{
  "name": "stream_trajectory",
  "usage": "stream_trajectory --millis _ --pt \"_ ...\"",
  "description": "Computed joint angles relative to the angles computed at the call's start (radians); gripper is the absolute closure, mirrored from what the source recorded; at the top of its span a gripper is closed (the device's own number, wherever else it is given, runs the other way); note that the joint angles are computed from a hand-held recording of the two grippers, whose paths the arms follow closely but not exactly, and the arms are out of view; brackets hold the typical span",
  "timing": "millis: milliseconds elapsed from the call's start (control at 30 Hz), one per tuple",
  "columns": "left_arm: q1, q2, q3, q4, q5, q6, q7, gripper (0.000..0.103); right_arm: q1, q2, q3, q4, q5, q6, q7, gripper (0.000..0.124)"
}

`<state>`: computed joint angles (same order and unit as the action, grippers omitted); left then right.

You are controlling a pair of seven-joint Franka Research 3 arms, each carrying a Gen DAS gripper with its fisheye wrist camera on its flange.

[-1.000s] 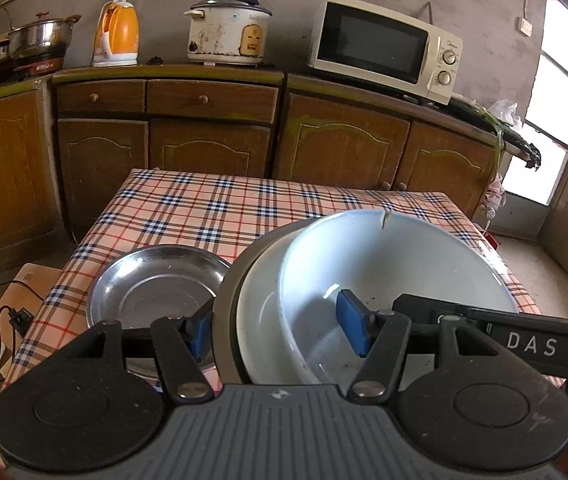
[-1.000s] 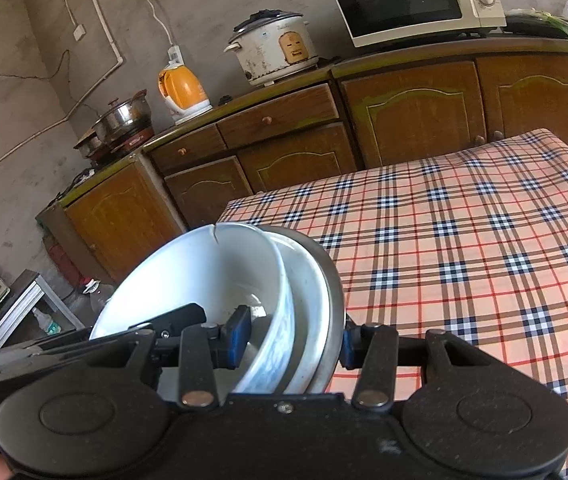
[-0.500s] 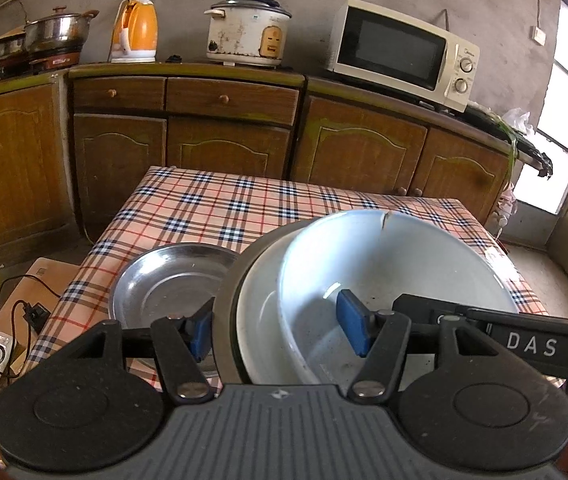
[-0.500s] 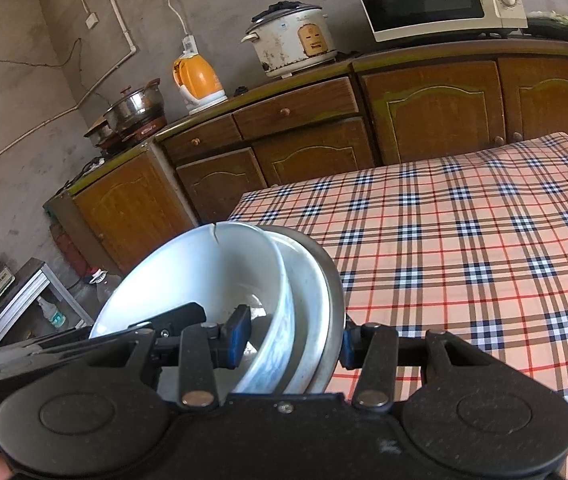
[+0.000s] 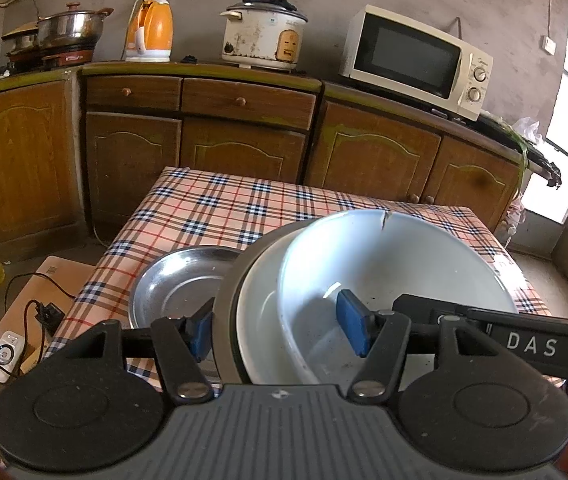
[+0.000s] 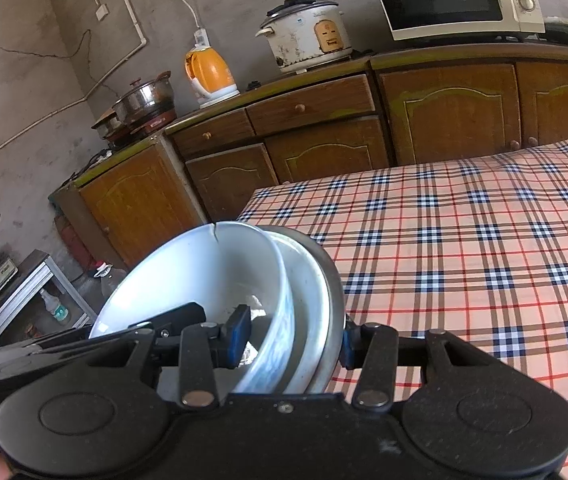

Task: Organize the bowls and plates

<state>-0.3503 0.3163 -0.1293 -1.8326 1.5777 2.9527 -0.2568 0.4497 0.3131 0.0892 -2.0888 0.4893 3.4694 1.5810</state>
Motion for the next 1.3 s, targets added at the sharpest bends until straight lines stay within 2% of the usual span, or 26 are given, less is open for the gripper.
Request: stream_trajectory --millis 400,867,1300 --pt "0.021 -0.002 0.004 -0.005 0.025 0.01 -0.026 0.041 0.048 0.042 -0.033 0.061 0.026 -0.02 -0.025 0.07" --pt "0.035 0.012 0.011 -0.001 0.015 0.022 -0.016 0.041 0.054 0.087 -0.039 0.117 0.019 -0.046 -0.025 0.07" --pt "0.033 0.038 0.04 0.005 -0.088 0.046 0.073 0.04 0.069 0.145 -0.063 0.185 -0.002 -0.096 -0.001 0.07"
